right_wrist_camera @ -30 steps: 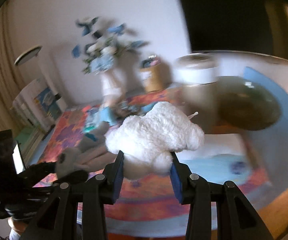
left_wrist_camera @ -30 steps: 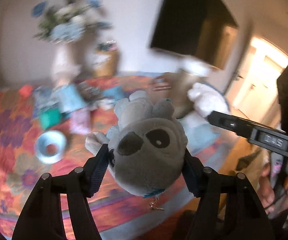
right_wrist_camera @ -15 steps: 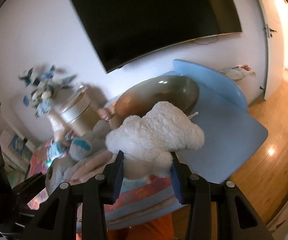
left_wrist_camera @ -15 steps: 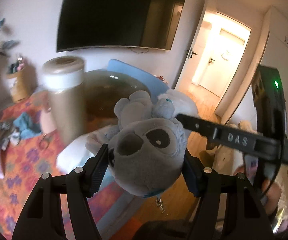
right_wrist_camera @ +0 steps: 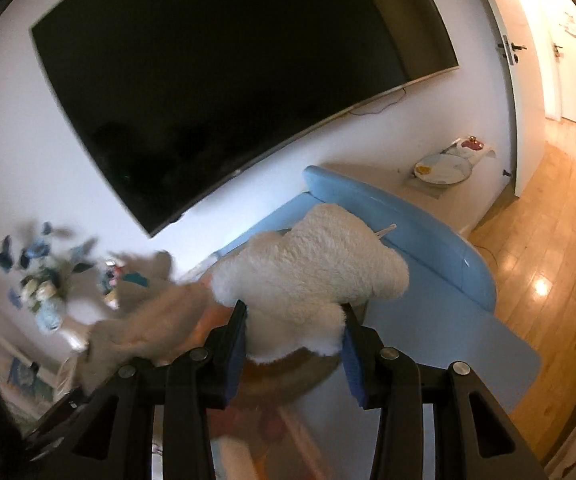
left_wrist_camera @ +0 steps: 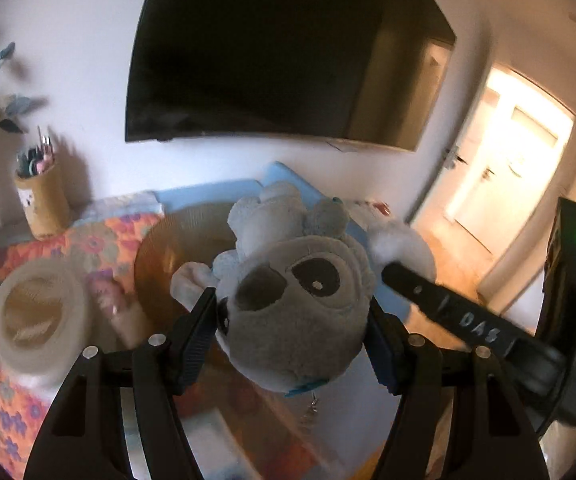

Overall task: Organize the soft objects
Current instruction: 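Carry both plushes to the brown glass bowl and open both tools, then move both open tools back over the bed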

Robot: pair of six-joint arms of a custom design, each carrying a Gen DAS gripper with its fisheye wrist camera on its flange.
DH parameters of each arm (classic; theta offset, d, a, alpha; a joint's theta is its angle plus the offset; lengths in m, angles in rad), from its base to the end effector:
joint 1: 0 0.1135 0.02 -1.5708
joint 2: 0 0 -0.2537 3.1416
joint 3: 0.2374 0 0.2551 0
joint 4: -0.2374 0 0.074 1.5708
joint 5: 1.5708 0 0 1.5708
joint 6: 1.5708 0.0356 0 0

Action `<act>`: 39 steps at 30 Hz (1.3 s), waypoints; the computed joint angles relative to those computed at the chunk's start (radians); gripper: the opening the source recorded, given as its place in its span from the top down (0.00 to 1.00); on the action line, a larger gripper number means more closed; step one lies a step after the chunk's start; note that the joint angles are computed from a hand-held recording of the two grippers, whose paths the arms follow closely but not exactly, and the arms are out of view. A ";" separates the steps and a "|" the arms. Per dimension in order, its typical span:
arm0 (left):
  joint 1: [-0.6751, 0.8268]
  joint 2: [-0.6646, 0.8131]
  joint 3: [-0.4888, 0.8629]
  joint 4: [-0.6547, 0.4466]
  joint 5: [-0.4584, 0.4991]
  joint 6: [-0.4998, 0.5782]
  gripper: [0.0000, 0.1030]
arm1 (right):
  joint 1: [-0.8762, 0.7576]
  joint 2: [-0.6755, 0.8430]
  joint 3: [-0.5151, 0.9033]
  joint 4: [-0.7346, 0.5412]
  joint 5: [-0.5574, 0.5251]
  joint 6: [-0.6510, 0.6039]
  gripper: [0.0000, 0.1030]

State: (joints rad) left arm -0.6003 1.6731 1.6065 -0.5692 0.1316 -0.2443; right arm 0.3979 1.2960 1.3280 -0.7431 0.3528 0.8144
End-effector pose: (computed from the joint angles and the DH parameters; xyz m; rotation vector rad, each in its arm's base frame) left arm 0.3152 -0.2215 0.3443 0.4759 2.2189 -0.6056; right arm 0.2614 0.0965 0.3555 0.6407 2.1488 0.2563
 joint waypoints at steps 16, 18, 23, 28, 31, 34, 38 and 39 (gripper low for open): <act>0.000 0.075 0.085 0.037 0.024 -0.008 0.20 | -0.165 0.158 0.024 0.028 -0.299 -0.097 0.40; 0.005 0.009 0.033 0.047 0.065 -0.004 0.20 | -0.122 0.101 0.010 0.011 -0.247 -0.079 0.40; 0.056 -0.297 -0.223 0.097 0.116 0.088 0.17 | 0.050 0.003 0.012 -0.055 -0.073 0.044 0.35; 0.242 -0.560 -0.416 0.023 0.220 0.214 0.10 | 0.334 -0.058 -0.041 -0.046 0.131 0.181 0.15; 0.429 -0.643 -0.473 -0.065 0.306 0.323 0.10 | 0.502 0.035 0.019 -0.061 0.204 0.220 0.15; 0.640 -0.664 -0.511 -0.127 0.376 0.435 0.10 | 0.594 0.163 0.122 -0.049 0.170 0.177 0.15; 0.915 -0.589 -0.518 -0.178 0.447 0.585 0.10 | 0.672 0.406 0.381 -0.116 0.158 0.101 0.15; 0.966 -0.561 -0.514 -0.180 0.458 0.612 0.10 | 0.682 0.480 0.469 -0.151 0.155 0.078 0.15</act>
State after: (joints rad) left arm 0.3661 1.1119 1.0928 -0.7492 0.5895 0.3679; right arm 1.0800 1.7757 1.7974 -0.8939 0.5079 0.8922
